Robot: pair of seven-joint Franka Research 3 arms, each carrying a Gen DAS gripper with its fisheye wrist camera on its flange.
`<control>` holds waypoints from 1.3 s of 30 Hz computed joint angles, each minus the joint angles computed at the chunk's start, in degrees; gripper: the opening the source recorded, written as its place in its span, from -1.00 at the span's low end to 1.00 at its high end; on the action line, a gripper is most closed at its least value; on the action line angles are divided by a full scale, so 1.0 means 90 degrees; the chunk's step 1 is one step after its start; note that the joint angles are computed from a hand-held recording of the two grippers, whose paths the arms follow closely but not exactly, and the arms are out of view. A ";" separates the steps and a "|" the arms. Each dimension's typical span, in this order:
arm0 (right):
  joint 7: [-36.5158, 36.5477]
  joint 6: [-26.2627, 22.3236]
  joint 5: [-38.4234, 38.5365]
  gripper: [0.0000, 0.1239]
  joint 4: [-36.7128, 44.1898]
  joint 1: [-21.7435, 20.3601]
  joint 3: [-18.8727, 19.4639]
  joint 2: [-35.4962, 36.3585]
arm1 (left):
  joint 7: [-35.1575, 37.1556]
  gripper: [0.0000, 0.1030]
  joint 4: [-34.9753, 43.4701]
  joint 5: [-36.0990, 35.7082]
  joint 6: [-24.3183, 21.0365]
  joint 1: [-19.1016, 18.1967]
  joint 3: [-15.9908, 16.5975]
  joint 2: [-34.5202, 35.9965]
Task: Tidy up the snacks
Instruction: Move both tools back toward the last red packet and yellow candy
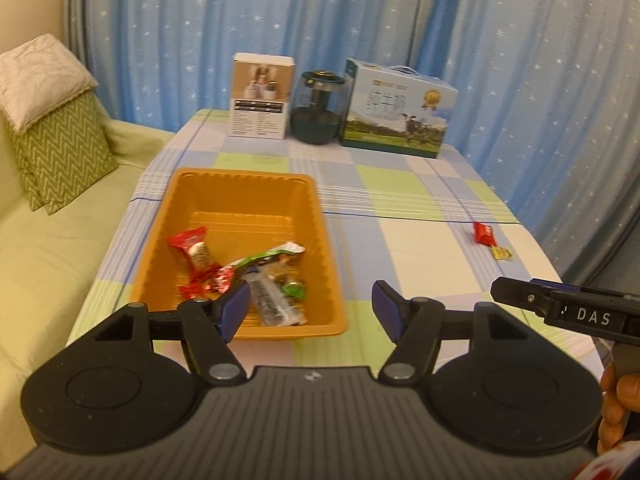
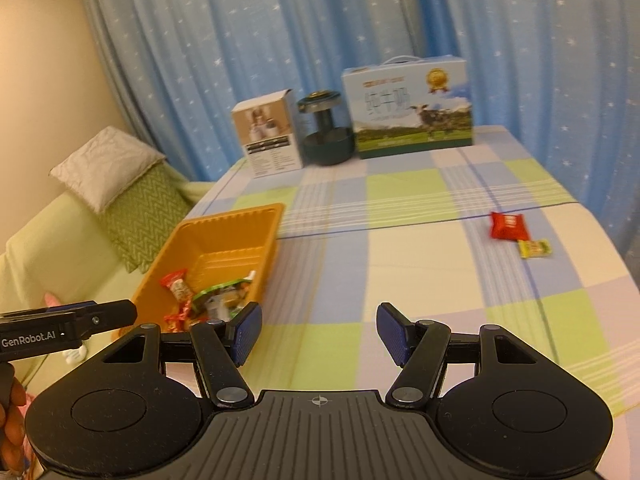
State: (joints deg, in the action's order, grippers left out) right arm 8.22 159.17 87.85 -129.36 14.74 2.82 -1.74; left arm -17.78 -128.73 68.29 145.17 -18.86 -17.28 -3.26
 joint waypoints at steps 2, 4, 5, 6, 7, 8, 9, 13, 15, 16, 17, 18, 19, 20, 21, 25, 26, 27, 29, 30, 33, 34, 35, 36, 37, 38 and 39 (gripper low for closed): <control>0.0028 0.0001 -0.0017 0.03 -0.0006 -0.0049 -0.0045 -0.0021 | 0.0036 0.25 0.0127 0.0026 0.0011 -0.0026 -0.0019 0.0104; 0.0013 -0.0002 0.0005 0.03 -0.0040 -0.0098 -0.0086 -0.0059 | 0.0079 0.26 0.0254 0.0053 0.0019 -0.0067 -0.0019 0.0218; 0.0006 0.0001 0.0014 0.03 -0.0053 -0.0121 -0.0103 -0.0074 | 0.0097 0.26 0.0318 0.0068 0.0014 -0.0091 -0.0014 0.0276; -0.0011 -0.0001 0.0030 0.03 -0.0067 -0.0145 -0.0122 -0.0089 | 0.0108 0.27 0.0371 0.0086 0.0008 -0.0120 -0.0010 0.0322; -0.0028 -0.0003 0.0045 0.03 -0.0082 -0.0167 -0.0138 -0.0105 | 0.0123 0.27 0.0431 0.0099 0.0001 -0.0150 -0.0004 0.0376; -0.0045 0.0001 0.0063 0.03 -0.0094 -0.0187 -0.0152 -0.0117 | 0.0142 0.28 0.0490 0.0105 -0.0006 -0.0179 0.0005 0.0429; -0.0050 0.0008 0.0071 0.03 -0.0102 -0.0206 -0.0164 -0.0127 | 0.0153 0.28 0.0548 0.0113 -0.0009 -0.0212 0.0013 0.0483; -0.0096 0.0023 0.0122 0.03 -0.0125 -0.0285 -0.0214 -0.0142 | 0.0180 0.31 0.0746 0.0166 0.0026 -0.0321 0.0069 0.0666; -0.0069 0.0033 0.0111 0.03 -0.0132 -0.0327 -0.0237 -0.0140 | 0.0190 0.32 0.0862 0.0199 0.0056 -0.0373 0.0100 0.0773; -0.0058 0.0034 0.0108 0.03 -0.0132 -0.0351 -0.0251 -0.0139 | 0.0197 0.32 0.0933 0.0222 0.0076 -0.0399 0.0117 0.0840; -0.0066 0.0049 0.0120 0.03 -0.0131 -0.0374 -0.0264 -0.0136 | 0.0220 0.32 0.1011 0.0235 0.0099 -0.0427 0.0134 0.0911; -0.0085 0.0077 0.0140 0.03 -0.0121 -0.0397 -0.0275 -0.0121 | 0.0234 0.32 0.1084 0.0249 0.0125 -0.0453 0.0156 0.0978; -0.0100 0.0099 0.0158 0.03 -0.0112 -0.0425 -0.0290 -0.0107 | 0.0242 0.32 0.1162 0.0274 0.0159 -0.0481 0.0180 0.1050; -0.0100 0.0129 0.0168 0.03 -0.0099 -0.0452 -0.0302 -0.0091 | 0.0272 0.32 0.1266 0.0288 0.0198 -0.0509 0.0203 0.1143; -0.0107 0.0156 0.0185 0.03 -0.0080 -0.0483 -0.0317 -0.0068 | 0.0302 0.33 0.1356 0.0301 0.0232 -0.0538 0.0231 0.1227; -0.0159 0.0324 0.0262 0.03 0.0046 -0.0613 -0.0364 0.0070 | 0.0513 0.33 0.1806 0.0333 0.0381 -0.0676 0.0359 0.1625; -0.0166 0.0365 0.0280 0.03 0.0098 -0.0647 -0.0371 0.0121 | 0.0561 0.33 0.1921 0.0344 0.0419 -0.0716 0.0398 0.1722; -0.0203 0.0419 0.0327 0.03 0.0152 -0.0678 -0.0375 0.0172 | 0.0622 0.33 0.2045 0.0350 0.0464 -0.0753 0.0438 0.1828; -0.0275 0.0499 0.0378 0.03 0.0280 -0.0751 -0.0388 0.0295 | 0.0777 0.33 0.2294 0.0307 0.0532 -0.0825 0.0523 0.2041; -0.0289 0.0541 0.0390 0.03 0.0357 -0.0785 -0.0389 0.0366 | 0.0831 0.33 0.2429 0.0306 0.0564 -0.0868 0.0571 0.2157; -0.0468 0.0681 0.0516 0.03 0.0653 -0.0879 -0.0375 0.0635 | 0.1018 0.33 0.2810 0.0229 0.0680 -0.0970 0.0723 0.2487; -0.0585 0.0722 0.0599 0.03 0.0770 -0.0910 -0.0366 0.0748 | 0.1094 0.33 0.2941 0.0190 0.0713 -0.1002 0.0775 0.2602; -0.0676 0.0764 0.0674 0.03 0.0890 -0.0939 -0.0354 0.0858 | 0.1195 0.33 0.3080 0.0133 0.0750 -0.1027 0.0827 0.2725; -0.0759 0.0798 0.0744 0.03 0.1016 -0.0966 -0.0341 0.0975 | 0.1288 0.33 0.3214 0.0083 0.0778 -0.1060 0.0881 0.2840; -0.0861 0.0828 0.0822 0.03 0.1154 -0.0993 -0.0328 0.1114 | 0.1386 0.33 0.3362 0.0034 0.0804 -0.1093 0.0938 0.2964; -0.0905 0.0873 0.0839 0.03 0.1289 -0.1013 -0.0312 0.1250 | 0.1489 0.33 0.3506 -0.0025 0.0825 -0.1124 0.0995 0.3087; -0.0900 0.0910 0.0812 0.03 0.1425 -0.1033 -0.0295 0.1392 | 0.1589 0.33 0.3672 -0.0085 0.0842 -0.1157 0.1055 0.3229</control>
State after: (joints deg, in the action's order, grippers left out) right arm 0.12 167.37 95.17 -116.53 5.45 0.17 10.79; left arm -3.48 -95.69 67.52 152.75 -29.27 -7.78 25.80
